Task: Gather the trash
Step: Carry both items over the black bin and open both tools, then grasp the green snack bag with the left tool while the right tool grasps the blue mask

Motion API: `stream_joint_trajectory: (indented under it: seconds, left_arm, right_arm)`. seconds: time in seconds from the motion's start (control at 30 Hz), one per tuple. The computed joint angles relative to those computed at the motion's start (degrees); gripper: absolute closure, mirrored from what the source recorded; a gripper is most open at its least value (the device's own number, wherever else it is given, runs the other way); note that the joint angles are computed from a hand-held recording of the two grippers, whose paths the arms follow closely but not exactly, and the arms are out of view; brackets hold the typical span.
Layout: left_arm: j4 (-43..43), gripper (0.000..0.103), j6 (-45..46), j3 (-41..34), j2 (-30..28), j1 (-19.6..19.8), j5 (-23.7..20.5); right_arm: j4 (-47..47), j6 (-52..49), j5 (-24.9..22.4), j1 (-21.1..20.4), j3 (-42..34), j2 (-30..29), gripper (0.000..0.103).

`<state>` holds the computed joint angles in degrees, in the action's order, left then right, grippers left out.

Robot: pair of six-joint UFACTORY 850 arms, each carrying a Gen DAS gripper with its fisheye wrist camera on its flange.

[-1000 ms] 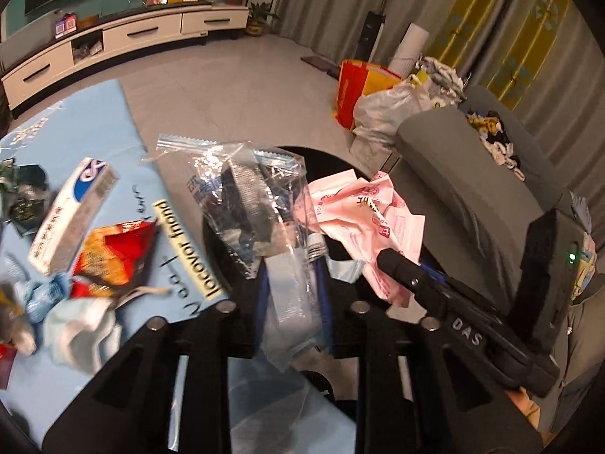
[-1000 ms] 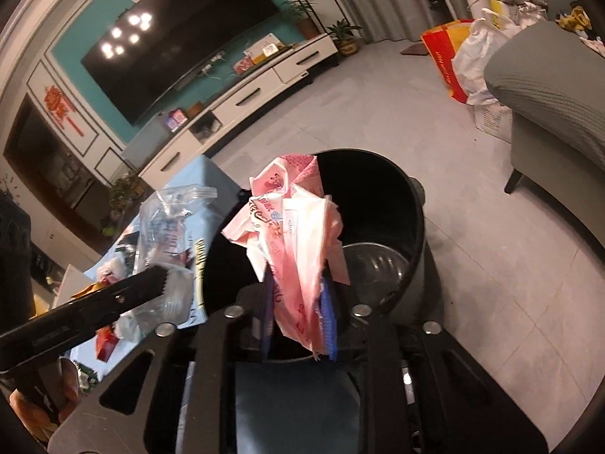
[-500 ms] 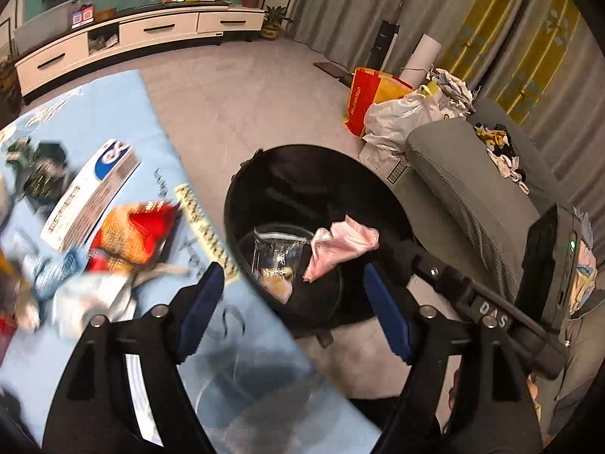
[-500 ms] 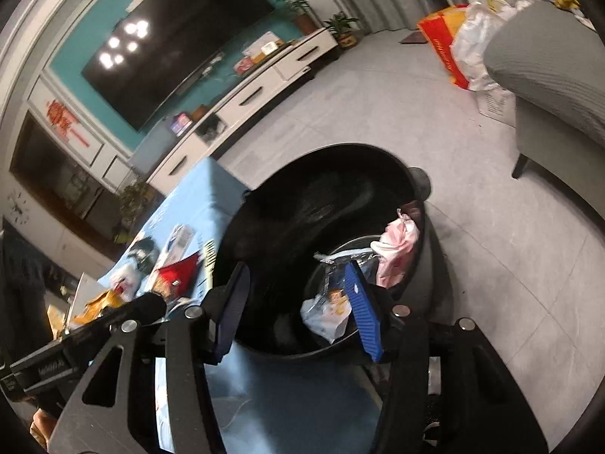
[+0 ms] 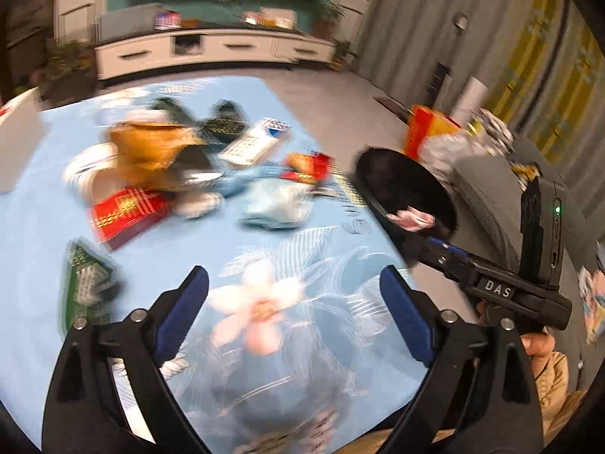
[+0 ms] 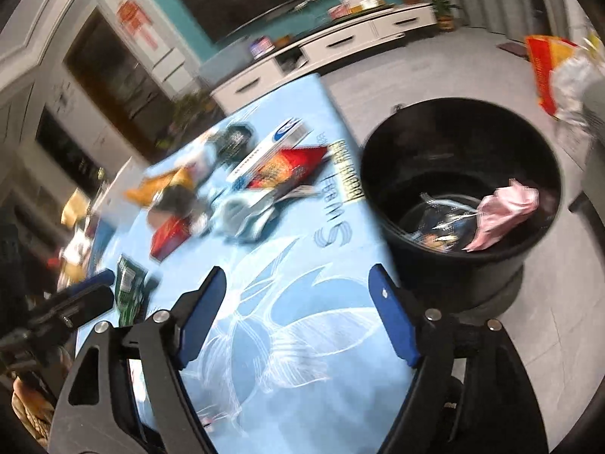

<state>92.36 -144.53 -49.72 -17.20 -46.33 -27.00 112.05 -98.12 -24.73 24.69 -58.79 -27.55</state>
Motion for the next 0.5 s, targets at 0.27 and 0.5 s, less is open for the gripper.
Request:
stream_joint_trajectory:
  seconds: [0.27,0.5]
  left_arm:
    - [-2.9,0.008,-12.9,13.3,7.9,-1.4,-6.5]
    - [0.5,0.008,-22.7,18.7,9.5,0.1,-5.5]
  right_arm:
    - [-8.5,6.5,4.4,5.9,-2.7,-0.7,0.021]
    - [-11.7,9.1,8.9,8.9,-5.3,-2.5,0.021]
